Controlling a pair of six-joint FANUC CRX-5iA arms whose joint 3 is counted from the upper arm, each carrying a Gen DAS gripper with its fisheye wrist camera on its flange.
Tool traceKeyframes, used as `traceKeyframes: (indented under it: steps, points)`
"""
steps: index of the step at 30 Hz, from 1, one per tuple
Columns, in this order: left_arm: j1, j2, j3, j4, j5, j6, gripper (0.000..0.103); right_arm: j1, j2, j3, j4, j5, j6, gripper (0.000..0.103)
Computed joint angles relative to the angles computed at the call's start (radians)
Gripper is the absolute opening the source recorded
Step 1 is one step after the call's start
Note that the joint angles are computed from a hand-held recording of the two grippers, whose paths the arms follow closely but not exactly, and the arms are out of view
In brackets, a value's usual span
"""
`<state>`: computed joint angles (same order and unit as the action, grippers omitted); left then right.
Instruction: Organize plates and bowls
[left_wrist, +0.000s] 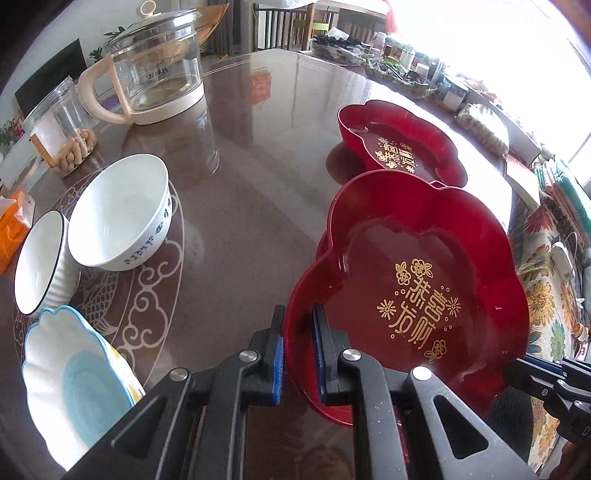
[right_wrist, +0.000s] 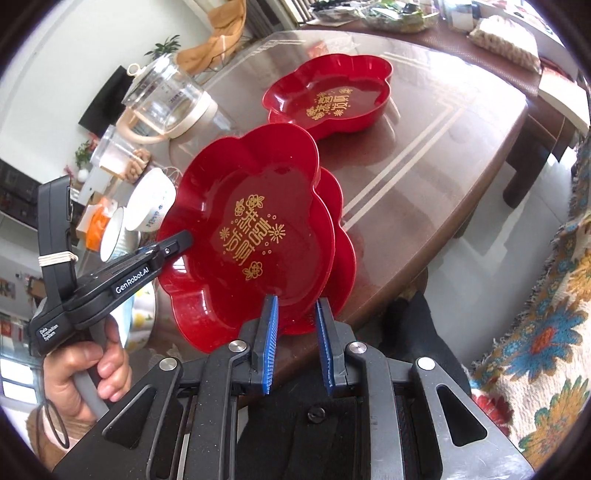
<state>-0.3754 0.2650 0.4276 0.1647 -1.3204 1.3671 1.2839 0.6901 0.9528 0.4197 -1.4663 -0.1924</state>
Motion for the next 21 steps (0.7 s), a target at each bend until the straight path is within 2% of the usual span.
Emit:
traceKeyframes:
  steps: [5, 8, 12, 18, 20, 21]
  points:
    - [-0.030, -0.010, 0.000, -0.060, 0.021, -0.024, 0.013, 0.004, -0.009, -0.033, 0.003, 0.002, -0.023, 0.024]
    - [-0.041, -0.007, 0.010, -0.082, 0.019, -0.016, 0.013, 0.007, -0.023, -0.065, 0.021, 0.014, -0.045, 0.028]
    - [-0.027, -0.002, 0.022, -0.069, 0.011, 0.002, 0.015, 0.021, -0.042, -0.101, 0.065, 0.031, -0.066, 0.048]
    - [0.008, -0.071, -0.028, -0.024, 0.077, -0.003, 0.015, 0.065, -0.019, -0.059, 0.205, -0.034, -0.085, 0.053]
    - [0.018, -0.116, -0.068, 0.002, 0.109, -0.015, 0.016, 0.089, 0.015, -0.007, 0.287, -0.079, -0.079, 0.055]
    - [0.024, -0.145, -0.101, 0.022, 0.133, -0.024, 0.020, 0.103, 0.051, 0.048, 0.335, -0.117, -0.061, 0.057]
